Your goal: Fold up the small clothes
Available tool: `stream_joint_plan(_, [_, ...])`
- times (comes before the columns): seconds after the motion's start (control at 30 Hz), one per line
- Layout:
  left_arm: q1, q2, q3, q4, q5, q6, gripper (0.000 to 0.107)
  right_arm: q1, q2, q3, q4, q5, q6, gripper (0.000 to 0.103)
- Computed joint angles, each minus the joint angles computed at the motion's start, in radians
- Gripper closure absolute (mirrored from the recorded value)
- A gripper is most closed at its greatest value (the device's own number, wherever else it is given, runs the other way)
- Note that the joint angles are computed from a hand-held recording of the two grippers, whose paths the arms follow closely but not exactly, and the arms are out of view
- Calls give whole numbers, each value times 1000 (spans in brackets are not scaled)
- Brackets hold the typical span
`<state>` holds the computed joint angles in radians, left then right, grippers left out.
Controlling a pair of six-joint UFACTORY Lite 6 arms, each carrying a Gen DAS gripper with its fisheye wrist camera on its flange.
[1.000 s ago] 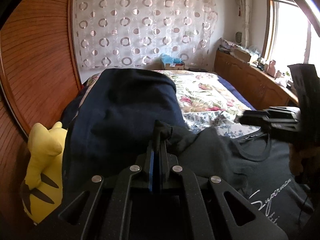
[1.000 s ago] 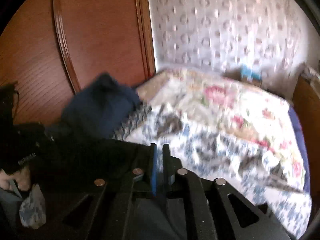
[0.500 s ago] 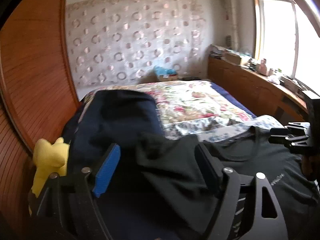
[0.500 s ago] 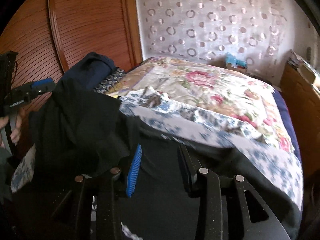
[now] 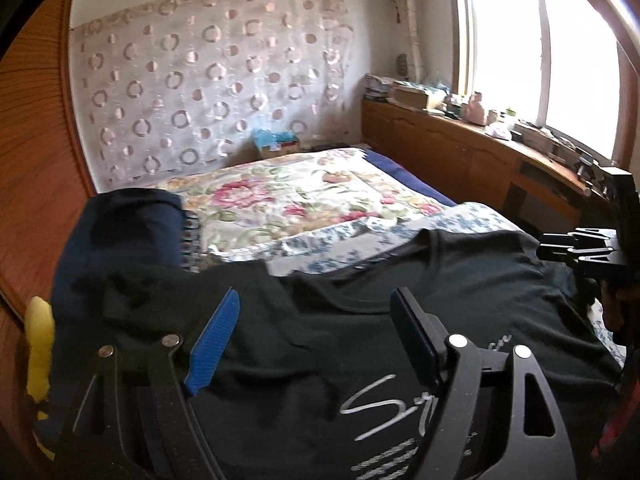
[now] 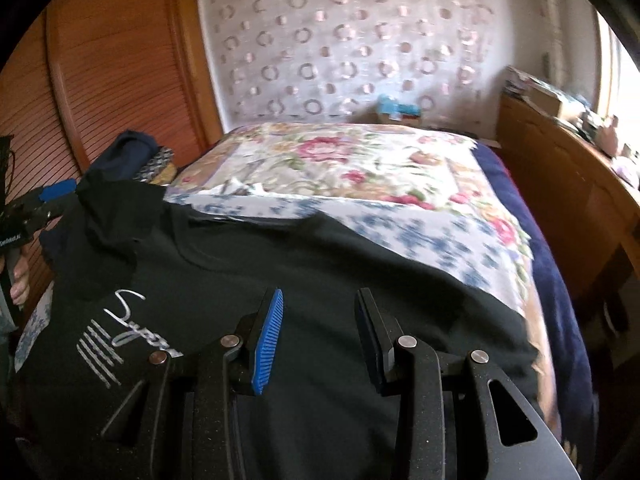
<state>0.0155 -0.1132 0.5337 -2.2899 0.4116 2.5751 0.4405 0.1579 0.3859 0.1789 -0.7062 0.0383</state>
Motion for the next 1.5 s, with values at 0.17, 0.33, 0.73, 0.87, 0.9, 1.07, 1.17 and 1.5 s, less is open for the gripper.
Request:
stream_joint_plan(0.17, [-101,36,1,-131,-26,89,28,33,-111,-135,150,-24,-41,64])
stream_joint_plan(0.33, [-175,110,15,-214,-24,140,28,165,-196,-195,399,4,-114,59])
stream_joint_plan(0.73, [-281,331,107,-271,-65,169,28,401,-483,-290,1084,93,-497,54])
stream_joint_plan(0.87, [-302,364,129,-263,-88,162,28,395,-474,-254,1144,116,-546,54])
stream_joint_plan(0.9, [-307,372,133,-267,-92,166,28,409,-469,-243,1174,116,-560,54])
stream_joint_plan(1.07, [-329,394,140,-302,-113,201,28,438,-514,-241,1259,124,-616,54])
stream_joint_plan(1.17, [-337,398,143,-311,-121,215,24,486,-592,-268,1370,95,-699,54])
stream_joint_plan(1.5, [-353,426,172,-204,-141,146,4,464,-769,-404,1398,107,-742,54])
